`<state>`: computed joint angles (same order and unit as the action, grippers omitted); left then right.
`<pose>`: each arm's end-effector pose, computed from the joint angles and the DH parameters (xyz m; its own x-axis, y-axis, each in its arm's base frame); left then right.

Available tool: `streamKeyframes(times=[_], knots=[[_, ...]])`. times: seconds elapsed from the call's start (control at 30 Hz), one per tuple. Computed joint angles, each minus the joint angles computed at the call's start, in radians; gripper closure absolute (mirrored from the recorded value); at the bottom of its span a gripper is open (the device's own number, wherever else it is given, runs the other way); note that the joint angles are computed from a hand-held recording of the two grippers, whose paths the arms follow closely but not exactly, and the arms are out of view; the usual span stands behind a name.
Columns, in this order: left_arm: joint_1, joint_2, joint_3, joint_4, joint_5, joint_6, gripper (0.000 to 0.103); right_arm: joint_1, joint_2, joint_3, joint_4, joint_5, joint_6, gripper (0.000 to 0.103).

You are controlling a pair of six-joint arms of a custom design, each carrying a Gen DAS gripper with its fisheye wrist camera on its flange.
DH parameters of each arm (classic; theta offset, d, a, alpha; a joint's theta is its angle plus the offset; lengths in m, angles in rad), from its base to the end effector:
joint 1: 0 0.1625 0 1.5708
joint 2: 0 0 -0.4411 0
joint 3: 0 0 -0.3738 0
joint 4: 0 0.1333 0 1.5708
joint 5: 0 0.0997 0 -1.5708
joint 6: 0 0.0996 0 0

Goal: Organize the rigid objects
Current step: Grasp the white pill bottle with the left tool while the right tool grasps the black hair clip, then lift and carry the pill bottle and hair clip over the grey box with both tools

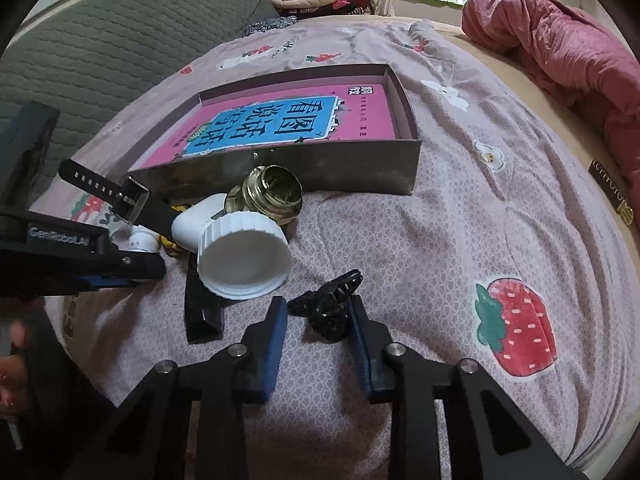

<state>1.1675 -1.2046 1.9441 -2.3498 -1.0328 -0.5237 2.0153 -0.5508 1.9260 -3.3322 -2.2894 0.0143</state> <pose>-0.0412 -0.5664 0.2409 -0.8870 -0.1839 -0.4236 -0.0594 0.9551 -0.2902 0.3059 -0.4847 -0.0052 -0.7918 -0.0878 0.6044 -0.3871 0.8377 -0.3854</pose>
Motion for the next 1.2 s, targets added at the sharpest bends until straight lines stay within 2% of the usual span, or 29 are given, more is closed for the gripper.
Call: streamKeyframes(times=[0.3,0.53,0.73,0.9,1.2], knots=[[0.014,-0.025,0.019,-0.043,-0.041,0.063,0.076,0.002,-0.010,0.019,-0.046,0.028,-0.019,0.087],[0.024,-0.096,0.066,-0.064,-0.115,0.127,0.076,0.007,-0.019,0.033,-0.088,0.015,-0.022,0.087],[0.005,-0.141,0.088,-0.053,-0.136,0.159,0.076,0.016,-0.023,0.038,-0.126,0.000,-0.032,0.087],[-0.020,-0.152,0.095,-0.048,-0.126,0.183,0.076,0.030,-0.019,0.036,-0.154,-0.012,-0.057,0.087],[-0.069,-0.171,0.110,-0.071,-0.058,0.252,0.076,0.057,-0.020,0.032,-0.192,-0.013,-0.085,0.087]])
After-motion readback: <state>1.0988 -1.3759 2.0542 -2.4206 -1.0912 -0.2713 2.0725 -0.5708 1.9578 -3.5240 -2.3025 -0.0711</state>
